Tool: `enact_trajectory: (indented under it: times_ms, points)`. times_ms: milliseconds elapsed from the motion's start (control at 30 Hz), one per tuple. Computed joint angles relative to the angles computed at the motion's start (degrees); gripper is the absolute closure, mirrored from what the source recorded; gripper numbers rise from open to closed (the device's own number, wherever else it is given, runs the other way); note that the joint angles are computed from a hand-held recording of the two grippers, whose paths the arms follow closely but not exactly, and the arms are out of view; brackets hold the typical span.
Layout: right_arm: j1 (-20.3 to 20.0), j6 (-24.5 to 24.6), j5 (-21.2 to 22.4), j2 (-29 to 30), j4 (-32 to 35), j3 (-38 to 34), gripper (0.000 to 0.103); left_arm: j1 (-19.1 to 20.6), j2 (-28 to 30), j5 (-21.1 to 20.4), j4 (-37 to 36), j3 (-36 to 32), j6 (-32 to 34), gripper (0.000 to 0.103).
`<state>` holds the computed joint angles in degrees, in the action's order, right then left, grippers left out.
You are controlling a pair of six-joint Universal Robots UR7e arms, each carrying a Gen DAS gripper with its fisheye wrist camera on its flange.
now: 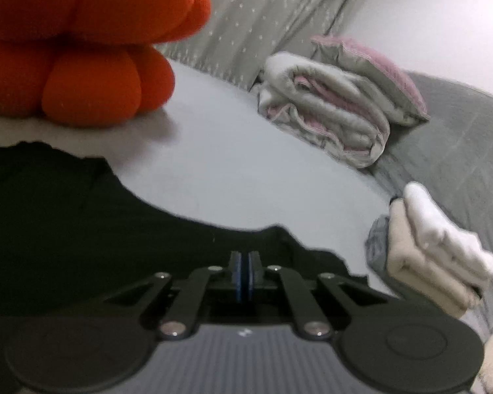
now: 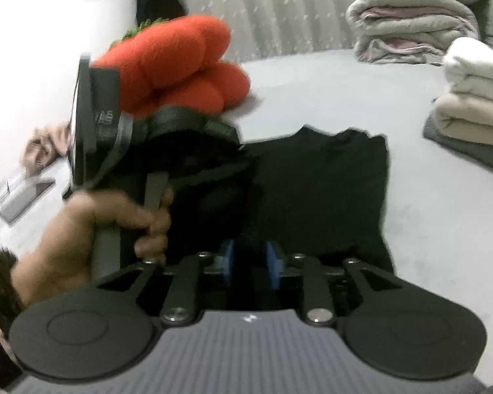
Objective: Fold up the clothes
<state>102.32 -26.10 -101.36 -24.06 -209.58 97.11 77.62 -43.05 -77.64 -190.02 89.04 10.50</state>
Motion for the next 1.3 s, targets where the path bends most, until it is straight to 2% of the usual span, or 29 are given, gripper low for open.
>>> enact_trajectory:
  times_ms: [100,200,233,267,333,367,400,433,467,500,567,667,700,800,867,933,1033,1167,1300]
  points:
    - [-1.1,3.8,2.1,-0.5,-5.6,1.2,0.071,1.1,-1.3,-6.6,1.8,0.3,0.1,0.1]
    - [-2.0,7.6,2.3,-0.6,-9.0,1.7,0.071,2.4,-2.4,-14.8,10.3,-0.7,1.8,0.1]
    - [-2.2,8.4,1.6,-0.6,-8.7,1.6,0.071,2.4,-2.5,-15.3,12.4,-0.9,2.9,0.1]
    - [-2.1,8.8,0.3,-0.5,-7.8,1.2,0.071,2.1,-2.4,-14.1,13.3,-0.9,3.7,0.099]
    - [-1.0,8.7,-6.4,0.6,-5.9,-0.7,0.071,0.9,-1.7,-7.4,12.6,-0.7,4.0,0.099]
    - [-0.1,7.7,-10.8,1.6,-6.0,-2.1,0.087,0.5,-1.2,-4.4,11.9,-0.8,3.5,0.1]
    - [0.6,5.9,-14.7,2.9,-7.0,-3.6,0.096,0.4,-0.8,-2.5,11.4,-1.0,3.1,0.1]
    - [0.9,5.6,-16.2,3.3,-7.5,-4.4,0.094,0.6,-1.0,-3.0,11.3,-0.9,2.4,0.1]
    - [1.0,6.3,-16.3,3.3,-8.2,-4.4,0.084,0.8,-1.2,-3.8,11.3,-1.0,1.7,0.1]
    - [0.9,7.0,-15.6,3.1,-9.0,-3.9,0.081,1.0,-1.5,-4.6,11.2,-1.0,1.0,0.099]
    - [0.8,6.6,-13.7,2.9,-11.2,-3.0,0.081,1.5,-1.9,-6.1,11.3,-1.0,-0.3,0.099]
    - [0.7,3.9,-8.1,2.7,-11.7,-1.9,0.081,1.6,-2.3,-8.0,13.1,-1.2,-1.7,0.098]
    - [0.6,2.7,-6.7,2.6,-10.5,-1.8,0.081,1.5,-2.4,-8.2,13.9,-1.3,-2.0,0.095]
    - [1.0,-3.5,-5.2,3.2,-5.2,-3.1,0.081,1.0,-1.3,-4.7,16.2,-2.3,-1.7,0.091]
    - [1.5,-7.9,-5.7,3.2,-0.8,-3.3,0.081,1.6,-1.5,-6.1,15.3,-1.7,-3.1,0.091]
    - [1.8,-11.8,-5.2,3.0,0.5,-2.6,0.081,1.8,-2.9,-6.0,15.5,-0.6,-5.8,0.09]
    - [0.9,-11.8,0.4,1.0,2.0,-0.2,0.08,1.4,-5.8,-2.8,13.0,2.8,-5.7,0.085]
    - [1.1,-10.2,-1.0,2.1,-0.5,-1.4,0.067,1.2,-9.7,2.7,10.4,6.6,-5.5,0.079]
    - [1.3,-9.2,-2.7,2.9,-0.8,-2.8,0.064,1.5,-13.0,6.8,7.1,9.7,-9.1,0.066]
